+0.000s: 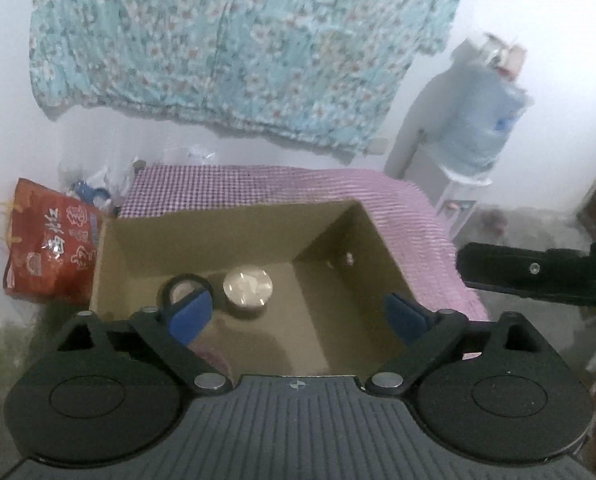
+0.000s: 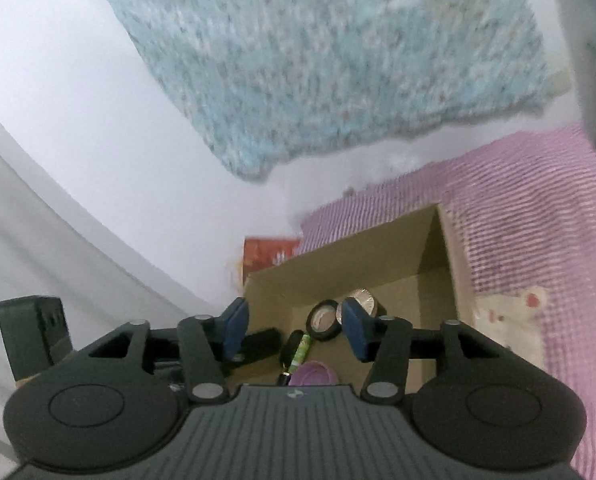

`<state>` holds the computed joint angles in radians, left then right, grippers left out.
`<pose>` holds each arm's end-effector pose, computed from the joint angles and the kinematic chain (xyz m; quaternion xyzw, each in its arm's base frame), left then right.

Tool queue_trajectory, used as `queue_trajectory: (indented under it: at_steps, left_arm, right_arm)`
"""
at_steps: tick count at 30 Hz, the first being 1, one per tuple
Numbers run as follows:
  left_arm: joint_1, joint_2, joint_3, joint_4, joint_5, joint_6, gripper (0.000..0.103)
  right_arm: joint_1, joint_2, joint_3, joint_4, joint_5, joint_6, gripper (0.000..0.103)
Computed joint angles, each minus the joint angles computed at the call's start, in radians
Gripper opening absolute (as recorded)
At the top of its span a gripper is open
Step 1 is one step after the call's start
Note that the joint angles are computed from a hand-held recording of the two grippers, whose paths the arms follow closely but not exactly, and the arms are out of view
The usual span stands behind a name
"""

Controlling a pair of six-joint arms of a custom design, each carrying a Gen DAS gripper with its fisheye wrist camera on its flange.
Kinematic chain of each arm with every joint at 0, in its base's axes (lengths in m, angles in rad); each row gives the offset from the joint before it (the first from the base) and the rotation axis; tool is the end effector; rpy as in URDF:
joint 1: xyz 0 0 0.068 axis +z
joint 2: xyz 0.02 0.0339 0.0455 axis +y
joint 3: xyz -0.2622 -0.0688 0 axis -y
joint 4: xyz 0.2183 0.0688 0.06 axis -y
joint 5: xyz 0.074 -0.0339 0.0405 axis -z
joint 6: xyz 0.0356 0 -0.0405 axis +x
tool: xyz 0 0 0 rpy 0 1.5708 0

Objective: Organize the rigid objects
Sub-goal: 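Withdraw the open right gripper from the box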

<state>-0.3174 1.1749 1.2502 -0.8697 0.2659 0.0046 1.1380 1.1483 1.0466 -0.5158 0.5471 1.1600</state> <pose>0.1947 -0.0738 0.3544 0.1966 0.8975 -0.1796 0.3515 0.1094 0.1927 0.3297 0.1333 0.8541 0.3048 0.3998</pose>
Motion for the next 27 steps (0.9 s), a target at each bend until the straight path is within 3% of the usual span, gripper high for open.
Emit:
queue_trajectory:
  at_steps: [3, 5, 8, 12, 18, 27]
  left_arm:
    - [0.031, -0.131, -0.101, -0.018, 0.023, 0.041, 0.096]
    - [0.026, -0.212, -0.164, -0.035, 0.003, 0.063, 0.096]
    - [0.009, -0.298, -0.246, -0.066, -0.006, 0.097, 0.096]
    - [-0.035, -0.355, -0.349, -0.082, -0.028, 0.102, 0.095]
    - [-0.136, -0.445, -0.5, 0.02, -0.152, 0.076, 0.093]
    - [-0.355, -0.507, -0.671, 0.199, -0.384, 0.046, 0.075]
  right_arm:
    - [0.215, 0.032, 0.037, -0.149, 0.221, 0.209, 0.056]
    - [0.318, 0.079, 0.052, -0.235, 0.293, 0.37, 0.056]
    - [0.401, 0.13, 0.017, -0.255, 0.307, 0.557, 0.056]
    - [0.423, 0.173, -0.035, -0.211, 0.27, 0.645, 0.056]
    - [0.419, 0.219, -0.041, -0.136, 0.202, 0.607, 0.056]
    - [0.338, 0.341, 0.067, -0.16, 0.143, 0.436, 0.055]
